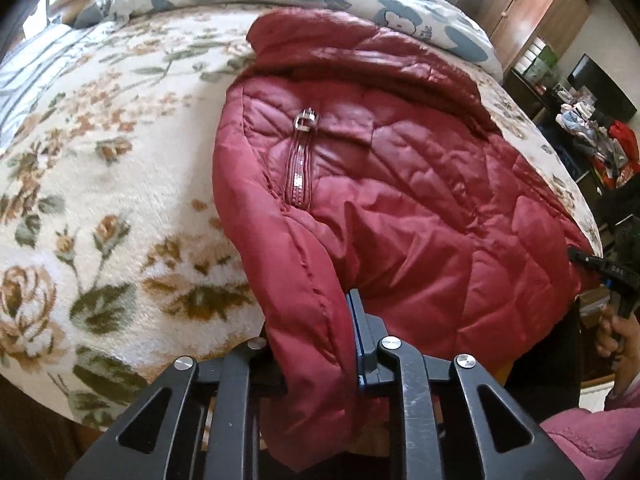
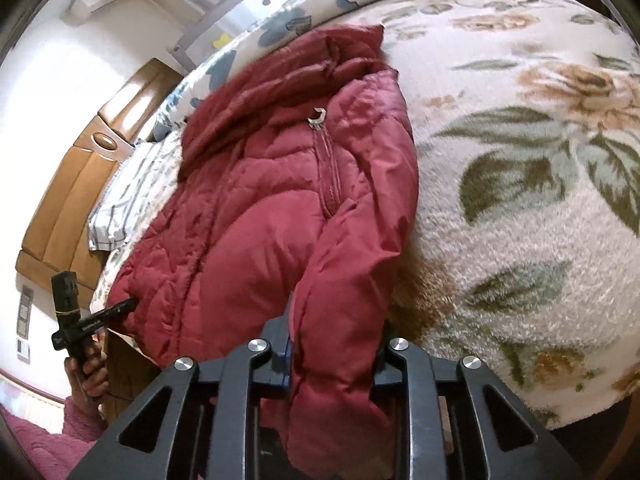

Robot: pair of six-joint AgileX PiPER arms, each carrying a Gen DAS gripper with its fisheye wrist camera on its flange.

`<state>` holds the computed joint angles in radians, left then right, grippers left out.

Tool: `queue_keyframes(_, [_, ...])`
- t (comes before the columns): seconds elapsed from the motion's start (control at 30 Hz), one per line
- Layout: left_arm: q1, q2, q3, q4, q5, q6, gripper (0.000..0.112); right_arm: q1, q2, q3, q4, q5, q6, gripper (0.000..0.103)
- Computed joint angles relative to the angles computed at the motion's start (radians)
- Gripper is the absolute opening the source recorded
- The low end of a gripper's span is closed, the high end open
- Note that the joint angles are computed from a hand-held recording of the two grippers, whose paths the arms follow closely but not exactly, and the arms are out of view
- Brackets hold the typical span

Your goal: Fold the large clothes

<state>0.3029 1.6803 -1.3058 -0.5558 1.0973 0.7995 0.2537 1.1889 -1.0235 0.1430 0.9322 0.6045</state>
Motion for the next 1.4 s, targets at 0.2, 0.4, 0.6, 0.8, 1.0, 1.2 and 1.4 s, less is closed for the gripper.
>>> queue_keyframes(0.2, [0.027,-0.045,-0.044,-0.047,0.045,0.001,0.017,-0.015,0.000,-0.061,0.014,0.002,-0.034,0.022])
queue_keyframes(0.4, [0.043,-0.066,-0.079,-0.069,0.064,-0.005,0.017,-0.018,0.019,-0.109,0.008,-0.019,-0.052,0.022])
queue_keyframes(0.6, [0.048,-0.061,-0.115,-0.087,0.071,-0.027,0.017,-0.033,0.039,-0.138,0.007,-0.037,-0.069,0.022])
queue_keyframes(0.8, [0.043,-0.034,-0.170,-0.105,0.072,-0.043,0.017,-0.063,0.076,-0.181,0.019,-0.049,-0.097,0.022])
queue_keyframes(1.0, [0.027,0.000,-0.240,-0.108,0.069,-0.075,0.017,-0.079,0.124,-0.241,-0.003,-0.051,-0.103,0.022])
queue_keyframes(1.2, [-0.006,0.055,-0.348,-0.099,0.074,-0.136,0.017,-0.089,0.182,-0.326,-0.032,-0.050,-0.100,0.022])
queue_keyframes(1.4, [-0.037,0.129,-0.486,-0.087,0.080,-0.209,0.017,-0.124,0.249,-0.424,-0.027,-0.050,-0.120,0.022])
